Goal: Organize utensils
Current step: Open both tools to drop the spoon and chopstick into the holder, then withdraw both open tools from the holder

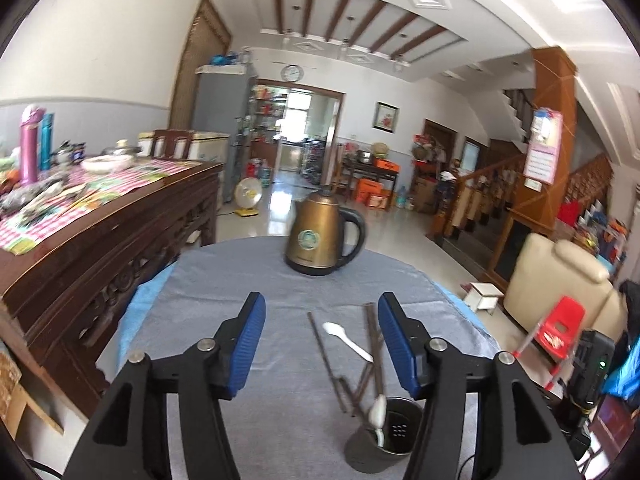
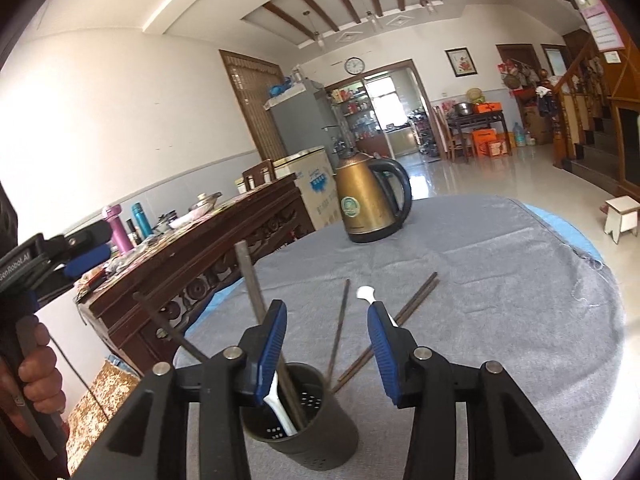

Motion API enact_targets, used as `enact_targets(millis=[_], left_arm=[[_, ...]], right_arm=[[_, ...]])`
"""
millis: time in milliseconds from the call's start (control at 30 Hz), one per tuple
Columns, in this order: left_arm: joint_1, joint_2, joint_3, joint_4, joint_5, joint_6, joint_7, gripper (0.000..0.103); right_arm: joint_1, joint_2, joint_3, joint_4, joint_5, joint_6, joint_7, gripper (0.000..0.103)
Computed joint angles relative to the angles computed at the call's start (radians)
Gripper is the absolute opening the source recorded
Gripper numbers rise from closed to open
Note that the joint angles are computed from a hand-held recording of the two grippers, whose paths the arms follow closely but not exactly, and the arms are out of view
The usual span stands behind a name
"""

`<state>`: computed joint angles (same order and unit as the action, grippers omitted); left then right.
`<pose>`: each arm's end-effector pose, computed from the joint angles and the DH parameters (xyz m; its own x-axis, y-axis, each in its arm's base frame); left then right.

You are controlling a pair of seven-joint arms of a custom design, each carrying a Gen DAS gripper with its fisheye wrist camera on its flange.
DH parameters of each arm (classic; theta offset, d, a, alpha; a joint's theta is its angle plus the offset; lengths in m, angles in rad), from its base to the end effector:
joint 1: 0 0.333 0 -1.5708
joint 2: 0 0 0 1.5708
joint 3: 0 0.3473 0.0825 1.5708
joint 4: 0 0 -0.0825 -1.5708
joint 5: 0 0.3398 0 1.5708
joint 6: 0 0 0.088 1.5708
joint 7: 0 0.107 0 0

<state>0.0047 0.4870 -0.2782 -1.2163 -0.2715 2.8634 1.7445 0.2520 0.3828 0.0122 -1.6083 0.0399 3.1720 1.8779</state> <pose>0.7042 -0.1124 0.6808 -0.2673 -0.9344 0.2356 -0.4182 -0.1078 -0.9019 0.6603 0.1730 0.6017 0.1186 -0.9405 -0.3184 -0.4343 0.2392 -0.8684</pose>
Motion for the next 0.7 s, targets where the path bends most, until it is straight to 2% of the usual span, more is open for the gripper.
enact_targets(millis=[133, 267, 400, 533, 633, 700], left_arm=[[-0.013, 0.006, 0.061, 0.009, 0.026, -0.004, -0.1, 0.074], [-0.012, 0.022, 0.106, 0.028, 0.065, -0.027, -0.197, 0.074], [-0.019, 0.051, 0.153, 0.066, 0.131, -0.09, -0.297, 0.075], [-0.02, 0.099, 0.176, 0.135, 0.194, -0.211, -0.365, 0.075], [-0.027, 0.172, 0.182, 0.26, 0.236, -0.377, -0.399, 0.075], [-0.031, 0.208, 0.178, 0.321, 0.253, -0.457, -0.405, 0.075]], right_arm=[[0.006, -0.001, -0.024, -0.001, 0.014, -0.018, 0.032, 0.045], [-0.011, -0.001, -0.017, -0.004, 0.026, -0.031, 0.052, 0.045], [-0.051, 0.004, 0.02, 0.001, 0.056, -0.054, 0.054, 0.045], [-0.065, 0.007, 0.025, 0.007, 0.074, -0.084, 0.066, 0.045], [-0.071, 0.008, 0.027, 0.006, 0.082, -0.1, 0.071, 0.045], [-0.085, 0.011, 0.04, 0.01, 0.097, -0.111, 0.069, 0.045]])
